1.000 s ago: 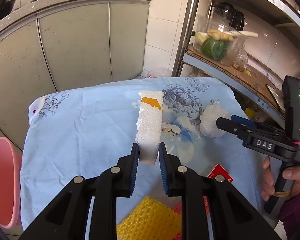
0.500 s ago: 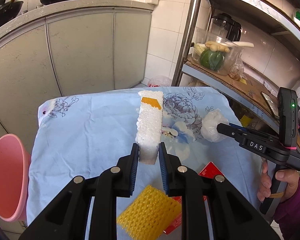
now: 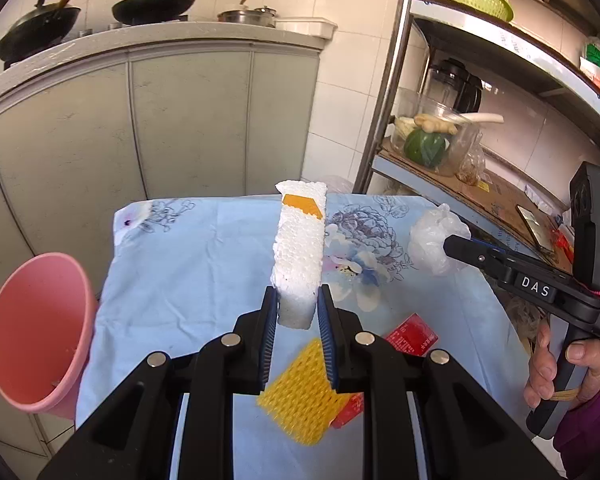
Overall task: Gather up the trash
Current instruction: 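Carry the foam strip and white bag over the pink bin with both tools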
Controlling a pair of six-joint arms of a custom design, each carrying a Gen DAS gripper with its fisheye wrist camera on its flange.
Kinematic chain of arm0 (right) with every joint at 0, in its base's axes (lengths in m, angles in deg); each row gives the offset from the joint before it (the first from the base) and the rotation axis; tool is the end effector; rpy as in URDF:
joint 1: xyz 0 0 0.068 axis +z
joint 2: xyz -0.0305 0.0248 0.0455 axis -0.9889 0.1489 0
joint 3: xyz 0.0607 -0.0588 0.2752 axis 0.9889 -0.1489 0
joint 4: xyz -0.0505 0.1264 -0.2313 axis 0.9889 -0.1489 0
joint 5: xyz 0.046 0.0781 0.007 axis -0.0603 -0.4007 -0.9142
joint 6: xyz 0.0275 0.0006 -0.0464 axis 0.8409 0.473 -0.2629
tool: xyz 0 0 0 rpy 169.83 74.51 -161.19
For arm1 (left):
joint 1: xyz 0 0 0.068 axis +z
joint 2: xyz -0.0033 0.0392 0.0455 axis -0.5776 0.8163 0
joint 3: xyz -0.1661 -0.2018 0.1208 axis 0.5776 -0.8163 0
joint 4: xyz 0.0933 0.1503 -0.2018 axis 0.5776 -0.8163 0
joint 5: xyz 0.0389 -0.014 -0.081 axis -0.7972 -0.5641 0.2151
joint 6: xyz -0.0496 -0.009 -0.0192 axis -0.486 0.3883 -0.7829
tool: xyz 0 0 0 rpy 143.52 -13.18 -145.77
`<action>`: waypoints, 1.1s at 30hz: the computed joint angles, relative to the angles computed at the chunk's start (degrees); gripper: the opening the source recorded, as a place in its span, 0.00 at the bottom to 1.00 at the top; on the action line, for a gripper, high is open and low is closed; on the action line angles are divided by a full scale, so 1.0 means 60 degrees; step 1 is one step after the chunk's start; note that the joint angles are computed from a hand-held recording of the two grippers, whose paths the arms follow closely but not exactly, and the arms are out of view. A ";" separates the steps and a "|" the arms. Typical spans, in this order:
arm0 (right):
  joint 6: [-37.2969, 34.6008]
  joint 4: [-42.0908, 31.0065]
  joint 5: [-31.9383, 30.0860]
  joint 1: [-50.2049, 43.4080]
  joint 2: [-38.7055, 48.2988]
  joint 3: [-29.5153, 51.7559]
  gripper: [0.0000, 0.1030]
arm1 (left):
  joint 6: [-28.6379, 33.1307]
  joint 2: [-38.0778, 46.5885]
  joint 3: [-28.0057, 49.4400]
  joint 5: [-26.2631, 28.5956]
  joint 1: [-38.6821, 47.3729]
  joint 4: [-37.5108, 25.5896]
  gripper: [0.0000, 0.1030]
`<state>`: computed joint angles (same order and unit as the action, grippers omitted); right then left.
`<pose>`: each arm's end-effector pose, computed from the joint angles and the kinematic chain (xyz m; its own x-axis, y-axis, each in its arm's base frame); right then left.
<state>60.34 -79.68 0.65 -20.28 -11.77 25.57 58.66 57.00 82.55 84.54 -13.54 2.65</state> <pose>0.1149 0.1518 0.1716 -0.4701 0.4593 -0.7537 0.3783 0.8763 0.2981 0.2371 0.0661 0.1848 -0.5010 0.4256 -0.7536 0.7428 0.6584 -0.1219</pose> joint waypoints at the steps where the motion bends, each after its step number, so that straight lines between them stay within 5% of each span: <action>1: -0.0126 0.0088 0.0001 0.0008 0.0071 0.0065 0.24 | 0.0204 0.0043 0.0086 0.0088 0.0235 -0.0179 0.19; 17: -0.3447 0.2951 -0.0973 -0.0173 0.3141 0.2592 0.24 | 0.1768 0.1514 0.1782 0.0849 0.3073 -0.1313 0.19; 33: -0.6392 0.3881 -0.2912 -0.0898 0.6579 0.6405 0.24 | 0.0177 0.3969 0.4022 0.0555 0.4218 -0.0186 0.19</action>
